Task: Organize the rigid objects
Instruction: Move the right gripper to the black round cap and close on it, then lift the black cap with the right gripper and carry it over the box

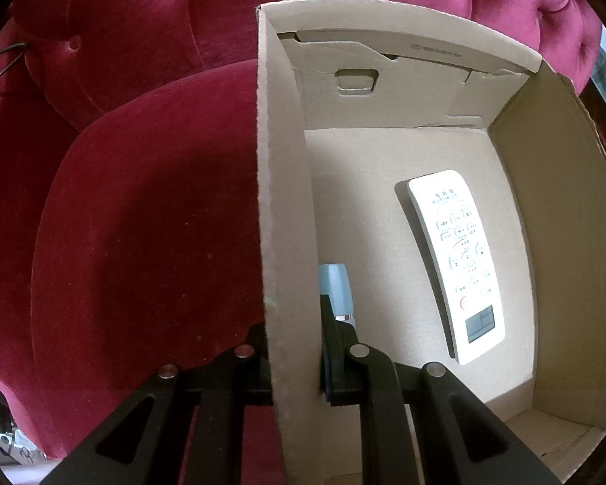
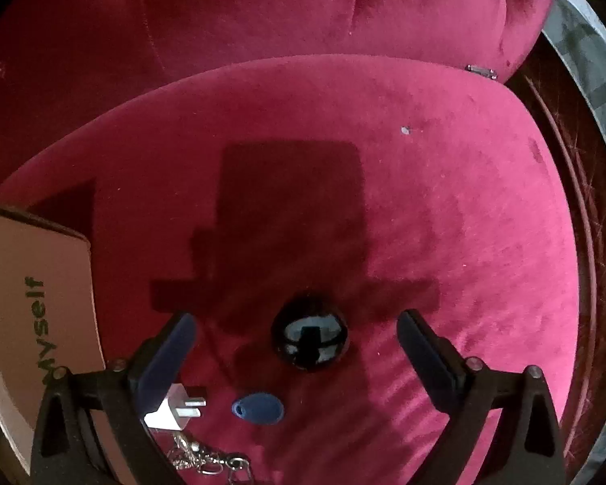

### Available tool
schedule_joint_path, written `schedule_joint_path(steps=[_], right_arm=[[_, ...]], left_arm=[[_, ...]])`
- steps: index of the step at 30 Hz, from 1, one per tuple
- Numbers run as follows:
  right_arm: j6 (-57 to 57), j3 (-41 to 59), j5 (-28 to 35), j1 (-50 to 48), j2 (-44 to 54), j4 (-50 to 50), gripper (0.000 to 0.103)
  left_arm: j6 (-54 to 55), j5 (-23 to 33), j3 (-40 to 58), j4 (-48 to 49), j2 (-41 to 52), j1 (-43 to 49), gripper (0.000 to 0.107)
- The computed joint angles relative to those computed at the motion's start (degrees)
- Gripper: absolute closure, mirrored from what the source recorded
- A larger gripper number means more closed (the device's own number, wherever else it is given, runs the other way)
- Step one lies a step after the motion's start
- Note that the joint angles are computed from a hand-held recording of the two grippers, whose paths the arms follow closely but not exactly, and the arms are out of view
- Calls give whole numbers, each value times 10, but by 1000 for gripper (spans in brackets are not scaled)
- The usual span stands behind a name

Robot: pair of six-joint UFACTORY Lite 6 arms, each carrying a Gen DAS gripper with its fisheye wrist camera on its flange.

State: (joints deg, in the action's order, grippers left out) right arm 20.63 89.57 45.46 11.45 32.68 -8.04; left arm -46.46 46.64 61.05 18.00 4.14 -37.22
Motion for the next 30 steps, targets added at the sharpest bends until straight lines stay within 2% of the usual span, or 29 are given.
schedule_joint_path(steps=[2, 4, 8, 10, 11, 12, 17, 30], right_arm=[[-3, 2, -2, -5, 8, 6, 3], [-7, 3, -2, -7, 14, 8, 8], [-26, 15, 6, -20, 31, 29, 32], [-35, 23, 10, -23, 37, 38, 48], [-32, 23, 9, -22, 36, 32, 60], [-29, 18, 5, -21, 32, 25, 63], [-17, -13, 0, -25, 0, 26, 63], [29, -72, 50, 26, -107, -6, 63]], left_arm=[[2, -1, 0, -3, 0, 2, 92], [4, -1, 0, -3, 0, 3, 92], [7, -2, 0, -5, -1, 5, 92], [7, -2, 0, -4, 0, 5, 92], [7, -2, 0, -4, 0, 5, 92], [8, -2, 0, -4, 0, 5, 92], [8, -2, 1, -5, 1, 6, 92], [8, -3, -2, -6, -2, 8, 92]])
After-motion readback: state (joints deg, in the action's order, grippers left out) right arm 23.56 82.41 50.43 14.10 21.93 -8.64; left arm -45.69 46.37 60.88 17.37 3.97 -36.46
